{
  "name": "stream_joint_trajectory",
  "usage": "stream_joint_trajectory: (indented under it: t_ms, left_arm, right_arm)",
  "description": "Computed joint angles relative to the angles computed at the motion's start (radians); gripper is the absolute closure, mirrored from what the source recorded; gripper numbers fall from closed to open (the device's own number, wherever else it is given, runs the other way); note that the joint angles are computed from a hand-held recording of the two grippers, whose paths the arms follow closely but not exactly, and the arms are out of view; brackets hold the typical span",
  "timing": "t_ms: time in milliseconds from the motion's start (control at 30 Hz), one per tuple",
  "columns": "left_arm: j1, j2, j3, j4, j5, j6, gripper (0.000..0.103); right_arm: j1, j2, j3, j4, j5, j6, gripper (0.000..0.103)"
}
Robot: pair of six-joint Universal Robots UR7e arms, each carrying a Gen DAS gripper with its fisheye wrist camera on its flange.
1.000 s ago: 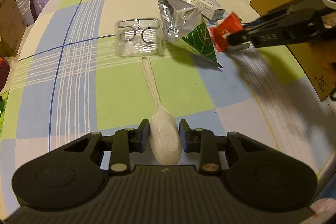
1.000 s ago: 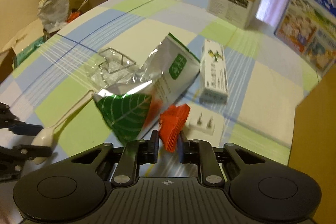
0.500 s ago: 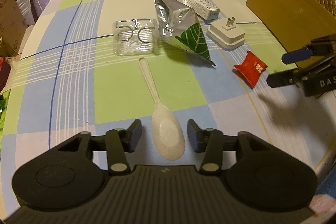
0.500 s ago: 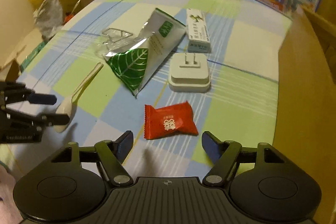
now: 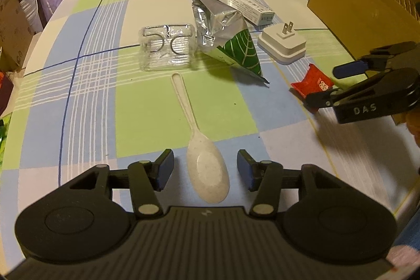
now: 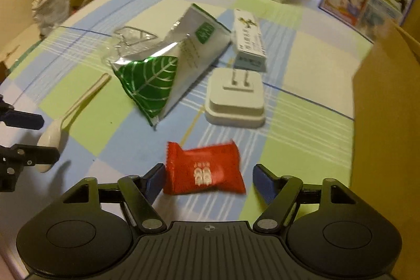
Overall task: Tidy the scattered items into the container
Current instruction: 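Grasp the white spoon with the left tool while the right tool grasps the red candy packet, then carry the spoon and red candy packet over the cardboard box with both tools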
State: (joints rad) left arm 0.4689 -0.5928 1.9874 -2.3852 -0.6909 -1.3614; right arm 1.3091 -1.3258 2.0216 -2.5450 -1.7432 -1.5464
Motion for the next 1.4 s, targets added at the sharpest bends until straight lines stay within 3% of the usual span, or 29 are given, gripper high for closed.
stream_joint_trajectory:
  t_ms: [233,300,367,433,567,733,900,967,1067,1400]
  left_arm:
    - [0.001,0.002,0.007,-0.024,0.005,0.002,0.052]
    - [0.0,0.001,0.007,-0.018,0.008,-0.003,0.052]
    - [0.001,0.003,0.002,-0.003,0.009,-0.01,0.052]
    - [0.001,0.007,-0.01,0.027,0.009,-0.014,0.052]
    - [-0.007,0.02,-0.038,0.094,0.02,-0.023,0.048]
    - [-0.003,0.022,-0.057,0.149,0.014,-0.039,0.049]
    - [0.007,0.015,-0.043,0.113,-0.005,-0.038,0.054]
    - [0.012,0.015,-0.038,0.088,-0.016,-0.023,0.066]
    - [0.013,0.017,-0.032,0.057,-0.016,-0.002,0.074]
    - [-0.011,-0.005,-0.012,0.046,-0.013,-0.01,0.077]
  right_arm:
    - [-0.016,0.01,0.004,0.002,0.022,0.011,0.021]
    - [-0.023,0.005,0.009,-0.003,0.039,0.005,0.029]
    - [-0.028,-0.004,0.013,0.001,0.056,-0.003,0.046]
    - [-0.032,-0.011,0.021,-0.006,0.067,-0.009,0.054]
    - [-0.048,-0.028,0.04,-0.016,0.093,-0.021,0.059]
    - [-0.062,-0.042,0.041,0.005,0.109,-0.006,0.061]
    - [-0.068,-0.048,0.032,0.039,0.121,0.018,0.062]
    - [-0.068,-0.049,0.028,0.048,0.125,0.026,0.062]
    - [-0.069,-0.05,0.023,0.062,0.129,0.032,0.062]
    - [-0.076,-0.073,0.022,0.09,0.166,0.033,0.064]
